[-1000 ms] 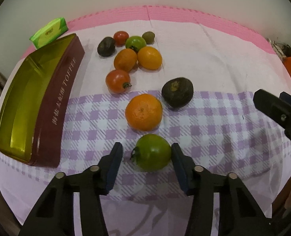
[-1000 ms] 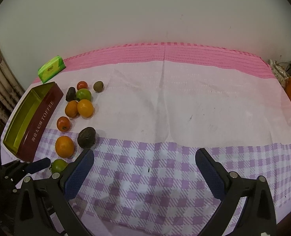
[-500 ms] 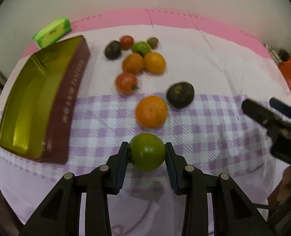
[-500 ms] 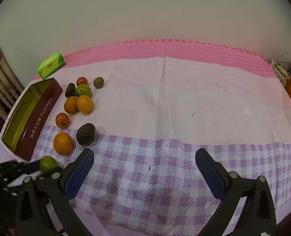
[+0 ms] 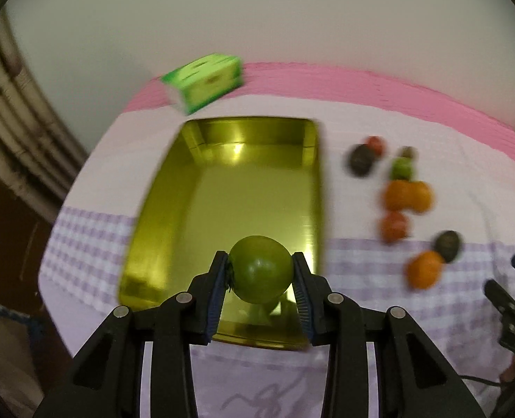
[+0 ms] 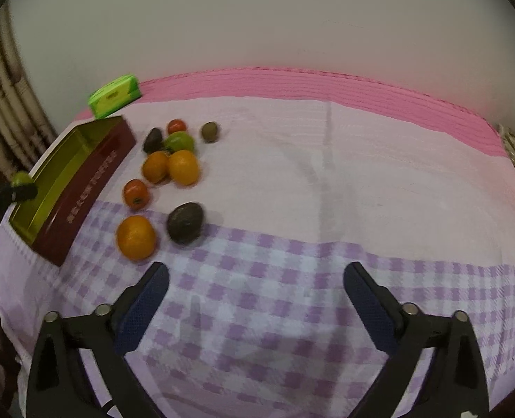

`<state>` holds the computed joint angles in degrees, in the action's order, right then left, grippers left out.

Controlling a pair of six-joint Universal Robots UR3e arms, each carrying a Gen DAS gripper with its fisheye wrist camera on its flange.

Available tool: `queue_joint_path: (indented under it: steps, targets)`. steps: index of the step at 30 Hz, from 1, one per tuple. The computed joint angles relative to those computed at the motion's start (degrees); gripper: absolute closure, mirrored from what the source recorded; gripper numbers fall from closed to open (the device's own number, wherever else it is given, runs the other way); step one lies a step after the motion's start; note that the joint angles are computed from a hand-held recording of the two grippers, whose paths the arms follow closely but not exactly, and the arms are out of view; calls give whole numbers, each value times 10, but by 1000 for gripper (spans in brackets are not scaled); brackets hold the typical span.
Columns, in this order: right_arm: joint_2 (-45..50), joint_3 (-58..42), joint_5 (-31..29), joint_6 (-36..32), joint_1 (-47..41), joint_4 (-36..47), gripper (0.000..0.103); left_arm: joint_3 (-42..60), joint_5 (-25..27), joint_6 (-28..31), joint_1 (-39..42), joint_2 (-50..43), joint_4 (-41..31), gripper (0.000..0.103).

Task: Organize fruits
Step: 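Carry the green tomato into the tin with left gripper while right gripper grasps orange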

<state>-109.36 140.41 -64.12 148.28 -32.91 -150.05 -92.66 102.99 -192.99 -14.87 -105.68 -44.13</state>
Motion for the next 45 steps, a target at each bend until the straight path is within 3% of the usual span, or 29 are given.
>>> queue_joint_path:
  steps: [4,7,11,13,17,21,30,45]
  targets:
    - [16,3,-15,13,53,-30,19,-31,-2,28,57,7,0,66]
    - [44,-8,-34,27,103,-51,19,-46,-8,34,77,5,2,65]
    - [83,-29,-55,47,164,-70,24,-65,-18,33,91,-3,3,65]
    - [105,-42,-67,57,194,-82,33,-67,-18,30,98,-8,-3,65]
    - [151,-70,-87,84,238,-109,35,-70,-21,28,105,-10,-6,65]
    - [200,-117,-111,112,267,-92,57,-59,-19,24,100,-16,-13,65]
    - [265,-162,-170,140,313,-111,63,-60,-26,15,100,-18,-18,65]
    - [245,-178,-149,141,306,-91,65,-41,6,7,78,-31,-35,62]
